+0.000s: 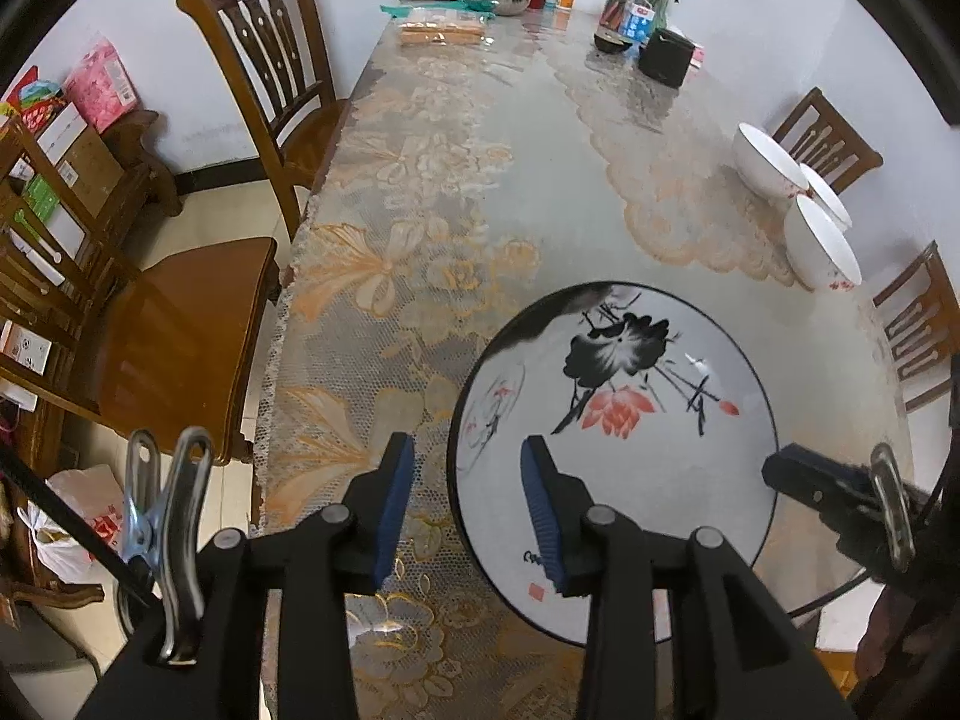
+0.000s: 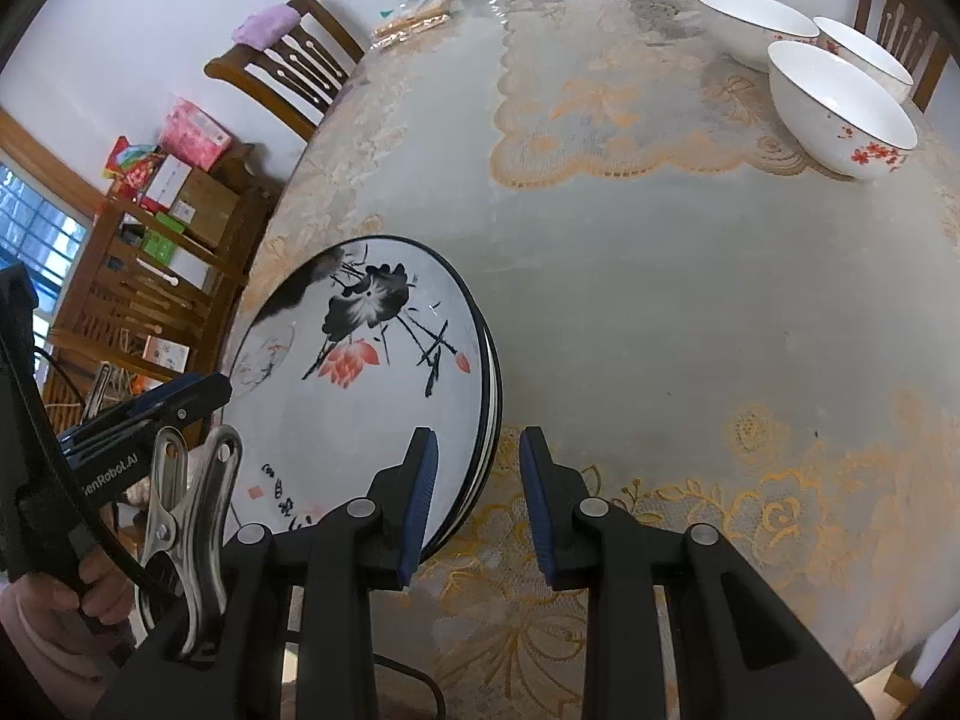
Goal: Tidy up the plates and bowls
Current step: 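Move the right gripper toward the white bowls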
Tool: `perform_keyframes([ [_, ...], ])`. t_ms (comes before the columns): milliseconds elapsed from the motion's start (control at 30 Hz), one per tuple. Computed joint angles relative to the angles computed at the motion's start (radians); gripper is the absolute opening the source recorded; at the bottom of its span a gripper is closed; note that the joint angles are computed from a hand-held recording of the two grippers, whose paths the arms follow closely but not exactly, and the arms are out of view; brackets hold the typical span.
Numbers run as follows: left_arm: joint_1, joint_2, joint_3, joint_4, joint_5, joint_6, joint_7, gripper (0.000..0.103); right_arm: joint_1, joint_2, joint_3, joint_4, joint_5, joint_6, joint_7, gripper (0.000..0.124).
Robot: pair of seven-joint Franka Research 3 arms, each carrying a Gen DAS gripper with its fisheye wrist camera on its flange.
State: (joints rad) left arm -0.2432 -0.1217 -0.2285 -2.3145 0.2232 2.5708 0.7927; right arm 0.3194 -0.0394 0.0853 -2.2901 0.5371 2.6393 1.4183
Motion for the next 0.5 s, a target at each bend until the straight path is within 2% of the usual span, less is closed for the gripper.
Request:
perform_keyframes([
  [133, -0.005, -0.003, 0.005, 0.007, -0.04, 0.003, 0.013, 0.041, -0.004, -0.035, -0.008, -0.031, 0.045, -0.001, 0.01, 0.034],
  [333, -0.014, 0.007, 0.0, 0.031, -0.062, 0.013, 0.043, 0.042, -0.015, -0.104, -0.02, -0.094, 0.054, 0.03, 0.06, 0.035],
  [500, -0.031, 0.043, -0.014, 0.093, -0.061, -0.02, 0.077, 0.042, -0.034, -0.172, -0.034, -0.157, 0.035, 0.043, 0.103, 0.036],
])
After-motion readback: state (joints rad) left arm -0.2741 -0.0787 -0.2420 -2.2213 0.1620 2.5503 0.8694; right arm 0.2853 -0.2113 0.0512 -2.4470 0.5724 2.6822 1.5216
